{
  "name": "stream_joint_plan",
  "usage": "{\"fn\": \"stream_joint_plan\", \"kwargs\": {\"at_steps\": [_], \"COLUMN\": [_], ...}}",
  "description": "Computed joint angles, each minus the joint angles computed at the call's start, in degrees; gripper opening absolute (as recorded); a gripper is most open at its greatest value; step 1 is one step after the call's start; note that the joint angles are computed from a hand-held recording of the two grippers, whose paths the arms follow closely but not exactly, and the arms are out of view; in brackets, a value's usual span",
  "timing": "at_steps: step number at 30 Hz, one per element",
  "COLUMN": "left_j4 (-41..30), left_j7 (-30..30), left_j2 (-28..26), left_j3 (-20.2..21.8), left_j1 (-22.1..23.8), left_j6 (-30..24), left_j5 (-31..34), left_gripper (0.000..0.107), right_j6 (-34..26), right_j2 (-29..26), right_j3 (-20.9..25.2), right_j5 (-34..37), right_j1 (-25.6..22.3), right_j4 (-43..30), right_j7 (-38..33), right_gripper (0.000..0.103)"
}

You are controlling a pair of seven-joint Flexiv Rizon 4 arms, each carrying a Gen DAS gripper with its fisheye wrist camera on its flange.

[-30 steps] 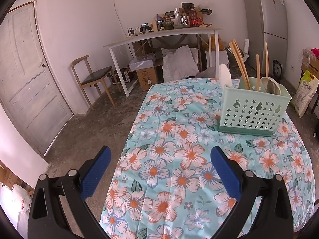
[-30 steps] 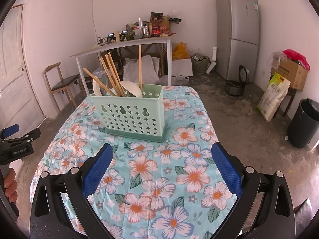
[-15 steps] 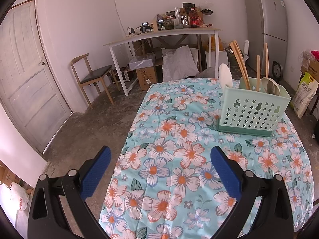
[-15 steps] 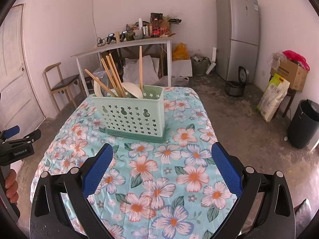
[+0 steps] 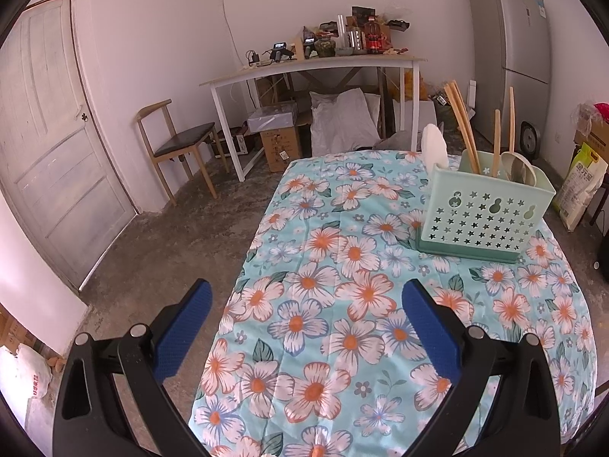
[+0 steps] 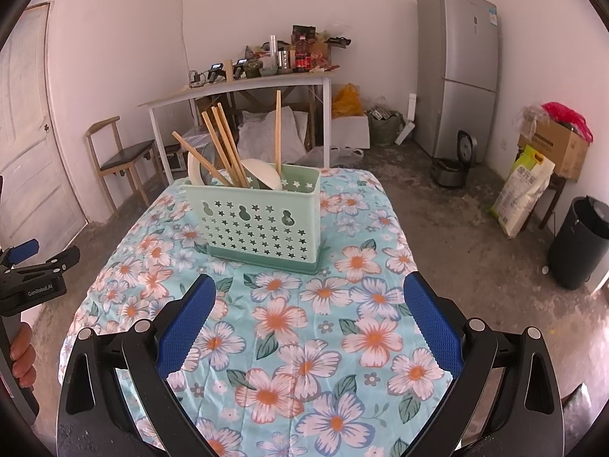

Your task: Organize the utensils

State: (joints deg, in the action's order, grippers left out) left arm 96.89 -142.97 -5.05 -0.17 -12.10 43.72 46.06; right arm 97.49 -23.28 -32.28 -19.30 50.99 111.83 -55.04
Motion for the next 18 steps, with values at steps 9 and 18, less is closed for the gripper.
{"fn": "stream_joint_plan", "kwargs": {"at_steps": [9,18], "left_j4": [0.13,0.09], "left_j7": [0.00,-0.23], "left_j2": [0.09,0.10], "left_j3": [-0.08,-0.11], "left_j1": [0.07,-0.01], "left_j6": [0.00,-0.08], "left_j5": [-0.08,0.08], "left_gripper": [0.097,0.097], "right_j6": [0.05,-0.23], "right_j2": [0.02,0.27], "right_j3": [-0.13,0.38], "right_j5": [0.18,-0.20], "right_j1": [0.16,-0.07], "right_j4": [0.08,0.10], "right_j7": [-0.11,0.16], "right_gripper": [0.095,0.095]}}
